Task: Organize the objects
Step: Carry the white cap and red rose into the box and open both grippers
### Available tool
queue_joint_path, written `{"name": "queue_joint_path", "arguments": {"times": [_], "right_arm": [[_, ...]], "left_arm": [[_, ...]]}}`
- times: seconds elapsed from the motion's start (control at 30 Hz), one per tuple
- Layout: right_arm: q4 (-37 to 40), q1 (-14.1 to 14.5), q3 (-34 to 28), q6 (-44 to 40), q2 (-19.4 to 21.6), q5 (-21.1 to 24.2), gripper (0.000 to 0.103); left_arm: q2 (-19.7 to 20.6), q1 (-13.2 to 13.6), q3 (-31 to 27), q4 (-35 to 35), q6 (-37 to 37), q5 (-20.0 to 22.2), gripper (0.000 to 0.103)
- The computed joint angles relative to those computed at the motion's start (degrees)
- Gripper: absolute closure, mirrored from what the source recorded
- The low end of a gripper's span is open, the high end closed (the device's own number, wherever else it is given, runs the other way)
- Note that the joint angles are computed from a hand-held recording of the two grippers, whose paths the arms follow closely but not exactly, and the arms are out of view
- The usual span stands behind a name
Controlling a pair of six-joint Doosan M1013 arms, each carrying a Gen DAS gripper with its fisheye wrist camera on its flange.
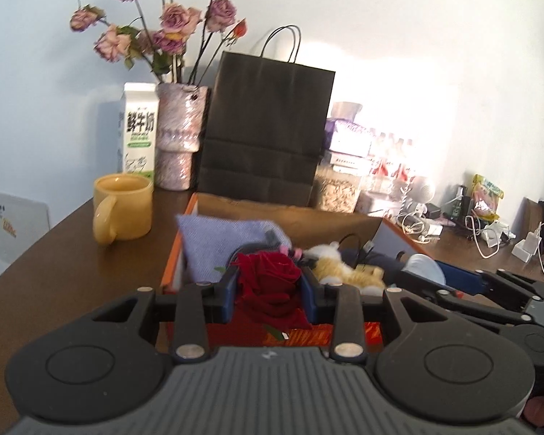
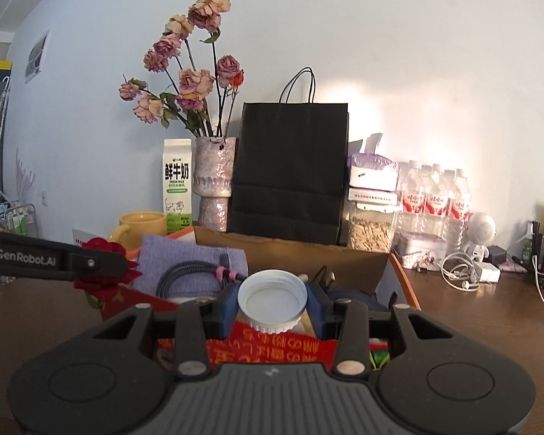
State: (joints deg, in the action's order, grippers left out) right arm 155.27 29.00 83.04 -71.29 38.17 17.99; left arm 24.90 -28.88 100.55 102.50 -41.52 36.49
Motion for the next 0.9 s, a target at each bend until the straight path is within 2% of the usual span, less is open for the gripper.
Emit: {"name": "queue_joint_path", "arguments": {"times": [0.43,0.6,0.7,0.83,0.9], "right_arm": [[0.85,0.0,-7.66,0.8,3.66,-2.99,0.064],[-2.87,-0.18,-11.49,5.52,5.84,-5.09,0.064],[-2.55,-0.48,-13.64,6.21,7.01,-5.95,0.064],[-13.67,-1.02,-16.08,18.76,8.45,-7.52,0.064],[-21.58,-1.09,-16.93,26.59,9.04,-8.21,0.064]], "left_arm": [[3.09,2.08,-5.51,0.75,1.11,-2.22,0.068],[4.88,3.04,-8.2,0.14,1.83,-2.74,0.068],[6.17,3.85,-10.17,-1.21,4.4,-3.32,0.067],[7.29,4.69,-11.33,-1.24,4.61,-4.1,0.068],[7.67,4.96,-11.55,-1.83,5.31,-4.77,0.068]]}}
